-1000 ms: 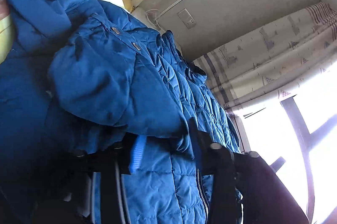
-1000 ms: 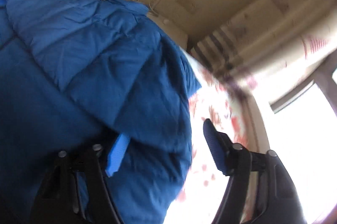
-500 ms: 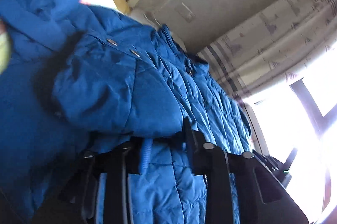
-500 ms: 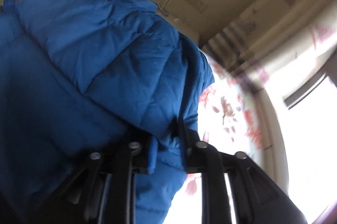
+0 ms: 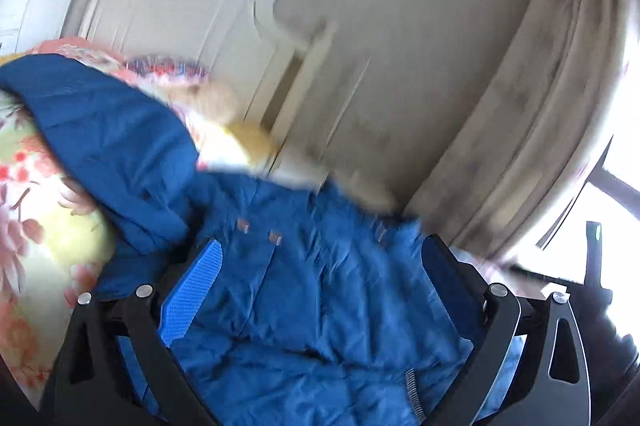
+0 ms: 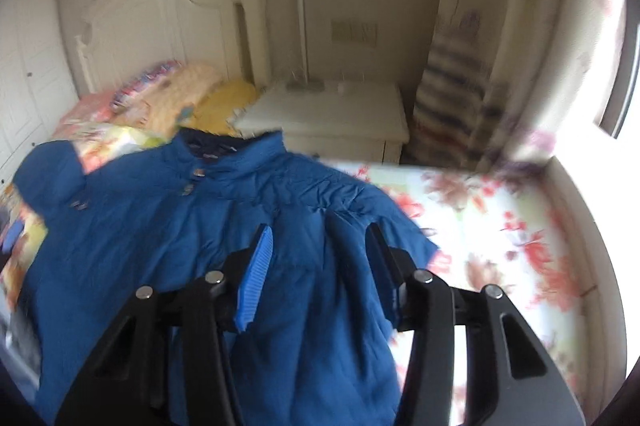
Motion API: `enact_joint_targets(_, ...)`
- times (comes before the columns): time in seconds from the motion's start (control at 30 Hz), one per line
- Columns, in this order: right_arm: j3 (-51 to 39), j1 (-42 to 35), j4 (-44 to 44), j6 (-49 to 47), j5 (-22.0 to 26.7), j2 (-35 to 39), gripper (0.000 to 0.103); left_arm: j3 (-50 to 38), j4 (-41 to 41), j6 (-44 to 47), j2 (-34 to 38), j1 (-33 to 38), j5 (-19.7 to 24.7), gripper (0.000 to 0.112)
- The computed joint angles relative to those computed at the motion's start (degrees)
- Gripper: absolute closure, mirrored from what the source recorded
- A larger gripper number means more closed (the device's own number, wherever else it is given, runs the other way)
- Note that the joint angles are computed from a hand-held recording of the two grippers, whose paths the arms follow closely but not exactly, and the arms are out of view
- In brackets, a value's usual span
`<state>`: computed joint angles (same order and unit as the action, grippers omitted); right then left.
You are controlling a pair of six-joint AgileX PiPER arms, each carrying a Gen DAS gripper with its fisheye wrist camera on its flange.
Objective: Fold large clothes
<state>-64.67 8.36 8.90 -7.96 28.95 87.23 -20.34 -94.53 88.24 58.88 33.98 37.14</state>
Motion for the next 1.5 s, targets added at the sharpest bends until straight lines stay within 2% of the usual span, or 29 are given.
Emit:
enact_joint_targets(0.07, -3.42, 1.36, -7.13, 7.2, 0.34, 6.21, 0.059, -5.69, 11.38, -10.43, 5.49, -11.08, -10.98, 0.016)
enact_joint_targets(0.1, -5.18, 1.11, -9.6, 9.72, 2.15, 10.08, 0.06, -7.52, 17.11, -16.15, 7.75, -14.79, -14.61, 0.016)
enact_joint_targets(0.13, -4.65, 1.16, -9.78, 11.07, 2.63, 11.66, 0.06, -9.14, 22.82, -21.87, 10.2, -16.67, -16.0, 0.016)
enact_joint_targets(0.2, -2.6, 0.15, -6.5, 9.64, -0.76, 12.1, 0.06, -10.98, 29.7, -27.84, 14.96, -18.57, -16.64, 0.016)
enact_joint_targets(0.27, -1.88, 0.17, -7.41, 11.61, -0.98, 10.68, 0.06, -10.66, 27.64, -25.11, 16.57, -18.48, -16.77, 0.016)
enact_joint_targets(0.37, 3.22, 1.68, -7.38, 14.34, -6.56, 4.69, 0.056, -9.5, 21.3, -17.95, 16.87, -15.77, -14.14, 0.015)
enact_joint_targets(0.4, 4.32, 2.2, -9.75, 16.67, -7.75, 4.13, 0.047, -9.6, 19.43, -16.14, 17.42, -15.11, -13.35, 0.015)
enact_joint_targets(0.43, 3.79, 2.65, -11.58, 17.95, -7.08, 5.15, 0.039, -9.29, 18.46, -15.04, 17.09, -14.1, -12.13, 0.015)
enact_joint_targets(0.47, 1.62, 2.62, -11.61, 16.93, -4.58, 8.05, 0.039, -8.56, 18.25, -13.83, 15.76, -11.28, -8.77, 0.015)
enact_joint_targets(0.5, 1.24, 2.69, -11.32, 15.61, -3.95, 10.34, 0.038, -8.62, 16.47, -10.5, 15.55, -6.76, -3.21, 0.015)
enact_joint_targets(0.53, 1.13, 3.01, -12.66, 16.49, -2.47, 10.35, 0.039, -8.12, 15.03, -8.81, 14.24, -1.03, 2.48, 0.015)
enact_joint_targets(0.57, 1.97, 3.6, -15.51, 19.11, -3.01, 9.29, 0.039, -8.51, 15.28, -8.58, 13.41, 4.69, 7.4, 0.015)
enact_joint_targets(0.63, 4.84, 5.07, -21.68, 25.88, -5.02, 5.02, 0.04, -9.56, 14.46, -9.72, 12.73, 16.15, 14.66, 0.015)
enact_joint_targets(0.67, 7.2, 5.6, -21.87, 26.68, -7.13, 2.12, 0.039, -12.14, 13.19, -13.51, 14.65, 21.88, 15.98, 0.014)
enact_joint_targets(0.73, 11.32, 7.15, -18.29, 23.7, -10.04, -3.52, 0.038, -18.94, 15.07, -16.28, 22.02, 33.07, 23.52, 0.014)
enact_joint_targets(0.77, 13.57, 9.25, -18.27, 23.63, -10.99, -6.4, 0.038, -23.79, 16.07, -19.23, 26.61, 37.02, 25.16, 0.014)
enact_joint_targets(0.87, 17.34, 12.57, -17.39, 22.36, -13.35, -9.38, 0.039, -38.63, 18.1, -31.06, 39.2, 42.03, 23.41, 0.014)
enact_joint_targets(0.93, 19.22, 15.1, -26.69, 31.53, -13.96, -9.91, 0.039, -50.09, 20.31, -41.24, 48.67, 42.87, 21.2, 0.015)
enact_joint_targets(0.97, 19.72, 15.57, -31.7, 36.53, -14.6, -8.96, 0.039, -55.53, 22.4, -45.79, 52.32, 43.11, 21.8, 0.016)
enact_joint_targets(1.03, 20.3, 15.63, -34.84, 41.01, -15.13, -6.6, 0.039, -63.85, 23.89, -52.24, 57.65, 42.88, 22.27, 0.016)
enact_joint_targets(1.1, 21.14, 15.72, -32.61, 40.58, -15.15, -5.58, 0.039, -69.91, 26.06, -56.22, 60.71, 41.77, 22.78, 0.017)
enact_joint_targets(1.13, 21.14, 15.23, -28.62, 37.2, -15.22, -5.64, 0.039, -71.35, 26.75, -57.2, 61.34, 41.26, 21.89, 0.025)
enact_joint_targets(1.17, 21.17, 14.69, -26.67, 35.31, -15.71, -5.69, 0.039, -71.72, 26.49, -57.25, 61.63, 41.24, 21.38, 0.047)
enact_joint_targets(1.2, 21.62, 14.6, -25.84, 34.69, -15.99, -5.91, 0.039, -72.53, 24.38, -56.0, 63.02, 41.41, 22.9, 0.076)
enact_joint_targets(1.23, 21.46, 14.25, -23.95, 32.75, -15.98, -5.51, 0.039, -72.23, 23.42, -55.58, 63.34, 41.39, 23.08, 0.086)
enact_joint_targets(1.27, 21.54, 14.34, -24.25, 33.11, -16.15, -5.4, 0.039, -69.67, 22.76, -54.28, 61.38, 41.28, 20.99, 0.102)
enact_joint_targets(1.37, 22.78, 15.29, -29.12, 38.77, -17.65, -6.06, 0.039, -58.41, 15.3, -39.27, 51.27, 40.82, 16.51, 0.106)
enact_joint_targets(1.43, 24.17, 13.85, -24.51, 34.96, -19.59, -7.58, 0.039, -49.67, 11.43, -28.18, 40.37, 38.07, 15.92, 0.106)
enact_joint_targets(1.5, 26.27, 11.44, -14.01, 26.52, -22.86, -9.53, 0.039, -44.38, 9.92, -21.84, 31.72, 34.93, 16.79, 0.106)
